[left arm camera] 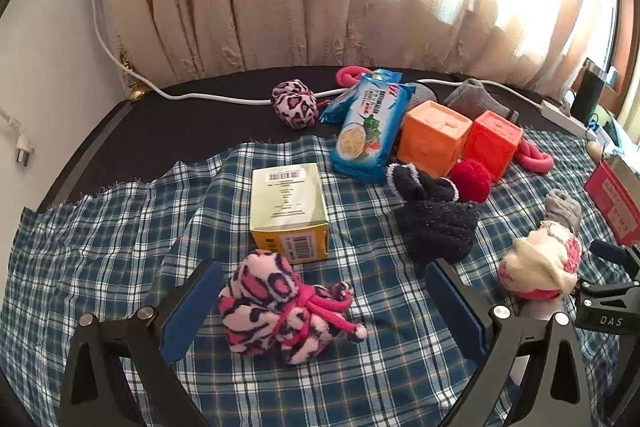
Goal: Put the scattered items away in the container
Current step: 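Move left gripper to the pink leopard plush while right gripper approaches the white plastic bag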
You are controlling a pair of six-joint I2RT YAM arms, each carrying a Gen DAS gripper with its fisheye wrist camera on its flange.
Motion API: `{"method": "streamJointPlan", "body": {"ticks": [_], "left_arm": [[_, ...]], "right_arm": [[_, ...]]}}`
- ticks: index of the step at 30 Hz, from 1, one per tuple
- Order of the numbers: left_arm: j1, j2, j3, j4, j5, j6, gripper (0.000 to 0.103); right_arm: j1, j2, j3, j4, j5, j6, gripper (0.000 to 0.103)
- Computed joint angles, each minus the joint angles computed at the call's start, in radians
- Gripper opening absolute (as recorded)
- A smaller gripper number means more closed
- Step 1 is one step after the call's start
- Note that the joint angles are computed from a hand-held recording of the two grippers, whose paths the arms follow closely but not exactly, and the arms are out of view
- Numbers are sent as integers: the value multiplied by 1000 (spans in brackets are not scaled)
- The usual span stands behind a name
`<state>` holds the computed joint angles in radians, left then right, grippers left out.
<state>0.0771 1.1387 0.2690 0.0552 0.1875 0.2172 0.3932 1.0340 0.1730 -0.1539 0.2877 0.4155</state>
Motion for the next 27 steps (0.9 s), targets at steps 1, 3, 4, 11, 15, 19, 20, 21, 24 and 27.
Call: {"method": "streamJointPlan", "body": {"ticks": [1, 3, 4, 11, 15, 19, 20, 21, 24, 27], "left_arm": [[-3, -7, -3, -2, -1, -1, 103], [1, -23, -7, -16, 4, 1, 103], [30, -10, 8, -29, 31, 10, 103], [115, -13, 25, -66, 91, 6, 102], [103, 2, 14, -41, 76, 2, 103], [112, 14, 5, -21, 79, 5, 103], [119, 11, 5, -22, 86, 8, 103], [123, 8, 4, -23, 90, 11, 103], [128, -6, 1, -26, 91, 16, 103], [134, -17, 5, -33, 94, 21, 102]], "right_arm": [[1, 1, 1, -1, 2, 3, 102], [4, 3, 3, -5, 6, 12, 102], [6, 3, 5, -7, 8, 15, 102], [17, 8, 13, -21, 21, 43, 102], [23, 11, 18, -28, 28, 59, 102], [20, 6, 15, -27, 25, 52, 102], [18, 3, 13, -26, 23, 47, 102], [16, 1, 12, -25, 21, 43, 102], [6, -12, 1, -15, 8, 21, 103], [5, -15, -3, -11, 5, 17, 103]]}}
